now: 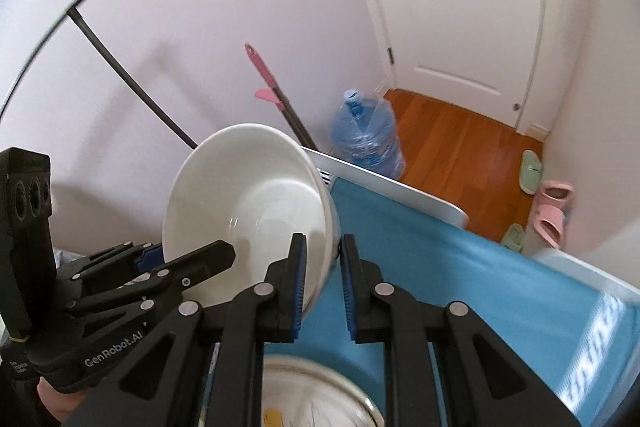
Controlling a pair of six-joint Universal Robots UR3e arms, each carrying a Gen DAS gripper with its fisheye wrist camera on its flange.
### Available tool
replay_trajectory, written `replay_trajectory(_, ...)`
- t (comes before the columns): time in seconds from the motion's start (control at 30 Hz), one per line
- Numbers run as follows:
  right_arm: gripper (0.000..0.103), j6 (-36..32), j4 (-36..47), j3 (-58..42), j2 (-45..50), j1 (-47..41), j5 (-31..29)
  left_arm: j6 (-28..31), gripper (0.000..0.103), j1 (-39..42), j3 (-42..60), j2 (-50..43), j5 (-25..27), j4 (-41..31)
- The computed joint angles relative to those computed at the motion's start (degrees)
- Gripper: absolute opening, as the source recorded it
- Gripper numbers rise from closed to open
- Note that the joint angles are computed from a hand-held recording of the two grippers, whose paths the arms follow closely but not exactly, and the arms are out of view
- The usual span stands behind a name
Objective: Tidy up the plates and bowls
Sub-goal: 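Carry the white bowl with both grippers and lower it into the cream bowl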
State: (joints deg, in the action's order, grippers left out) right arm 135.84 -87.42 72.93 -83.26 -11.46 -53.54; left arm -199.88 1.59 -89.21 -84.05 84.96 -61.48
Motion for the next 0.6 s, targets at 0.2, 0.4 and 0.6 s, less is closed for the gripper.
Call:
replay_trajectory(0.2, 0.016, -18.46, 19.22, 0.09, -10.26, -18.99, 2.4, -9.94, 0.025, -17.17, 13.24, -8.45, 7.74, -2.83)
replay_trajectory(0.4, 0.016, -36.86, 36.73, -5.98, -11.8, -38.9, 0.35, -18.3, 0.025, -32.91, 32.06, -22.39, 14.26, -7.64)
replay_trajectory(0.6, 0.016, -46.73, 42.55, -9.35, -9.76, -52.22, -3.53, -22.32, 0.025, -41.03, 51.0, -36.75, 13.88, -13.9)
